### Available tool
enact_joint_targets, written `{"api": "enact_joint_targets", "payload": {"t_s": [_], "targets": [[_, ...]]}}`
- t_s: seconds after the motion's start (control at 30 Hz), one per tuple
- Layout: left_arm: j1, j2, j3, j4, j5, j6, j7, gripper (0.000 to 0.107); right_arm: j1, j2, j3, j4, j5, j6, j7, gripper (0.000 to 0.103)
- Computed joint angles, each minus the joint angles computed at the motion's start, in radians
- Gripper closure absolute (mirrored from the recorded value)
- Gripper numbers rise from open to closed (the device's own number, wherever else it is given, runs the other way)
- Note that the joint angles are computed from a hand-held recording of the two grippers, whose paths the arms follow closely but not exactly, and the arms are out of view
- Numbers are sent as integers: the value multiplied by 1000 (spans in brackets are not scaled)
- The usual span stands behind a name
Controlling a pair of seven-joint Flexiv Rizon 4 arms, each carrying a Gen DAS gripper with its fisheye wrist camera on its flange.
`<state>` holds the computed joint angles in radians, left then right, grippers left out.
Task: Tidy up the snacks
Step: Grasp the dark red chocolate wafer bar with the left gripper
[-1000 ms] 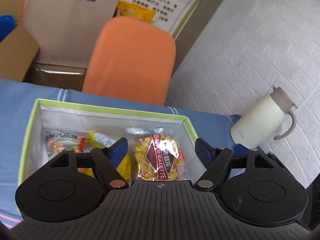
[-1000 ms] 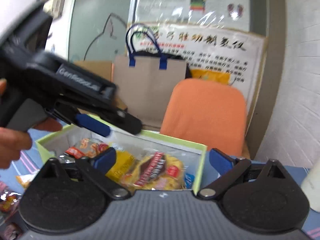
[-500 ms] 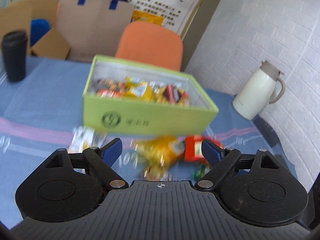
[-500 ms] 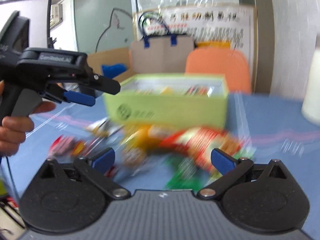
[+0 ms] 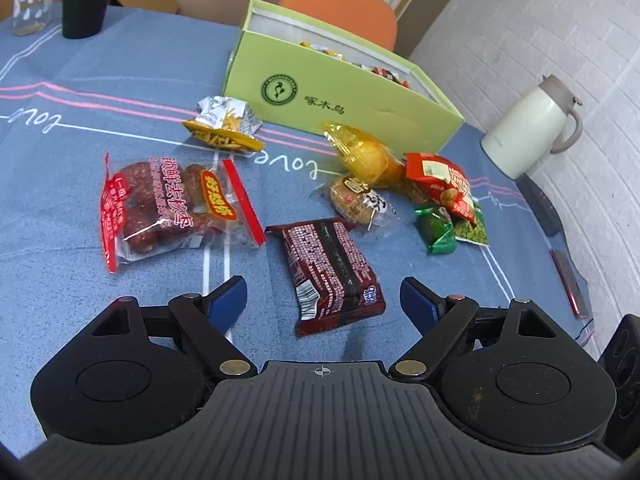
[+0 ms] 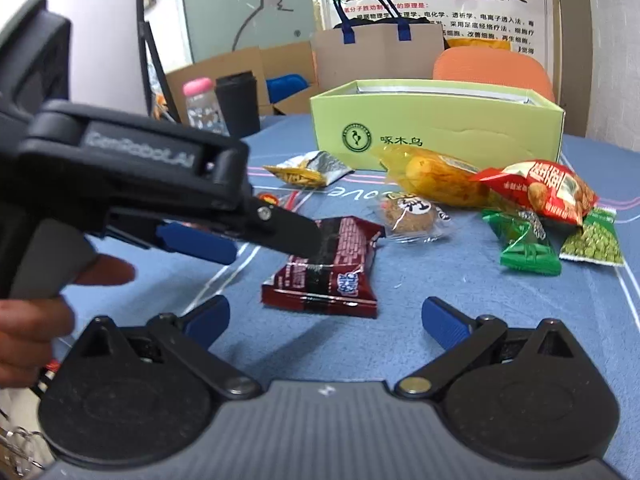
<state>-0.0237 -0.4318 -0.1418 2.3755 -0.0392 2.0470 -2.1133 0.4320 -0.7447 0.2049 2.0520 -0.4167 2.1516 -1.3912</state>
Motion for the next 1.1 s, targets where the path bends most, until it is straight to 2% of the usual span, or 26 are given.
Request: {"api": "enact_joint_targets", "payload": {"t_s": [0.07, 0.13, 0.3, 0.37, 0.43, 0.5, 0.57, 0.63, 0.73, 0.83, 0.93, 1.1], "targets": [[-31, 2, 28, 7, -21, 4, 13, 33, 14, 0, -4, -12, 21, -41, 24, 2], [-40, 2, 37, 9, -36, 0, 20, 33, 49, -1, -29, -14, 63, -34, 14, 1], [39, -13, -18, 10, 7, -7, -23, 33, 131, -14, -74, -19, 188, 20, -15, 1], [59, -21, -32, 4, 22, -7, -34, 33, 121, -20, -68, -19, 177, 28, -27, 1], [85, -26, -53, -7, 41, -14, -44, 33, 111, -8, -66, -19, 147, -6, -43, 1], [115, -34, -78, -22, 67, -18, -51, 33, 59, -6, -23, -32, 82, -41, -32, 1], [106, -35, -70, -38, 62, -33, -43, 33, 8, -20, 17, -44, 16, -18, -28, 1], [109, -40, -74, -47, 63, -37, -40, 33, 34, -22, -9, -52, 26, 1, -49, 1], [123, -50, -89, -63, 69, -53, -35, 36, 41, -32, -17, -79, 7, -25, -58, 1], [85, -59, -58, -85, 39, -73, -10, 36, 55, -39, -27, -93, 7, -48, -67, 1], [45, -61, -28, -102, 5, -90, 19, 36, 26, -50, 1, -102, -23, -65, -55, 1], [37, -67, -30, -111, -16, -97, 50, 36, 11, -59, 12, -114, -40, -88, -41, 1]]}}
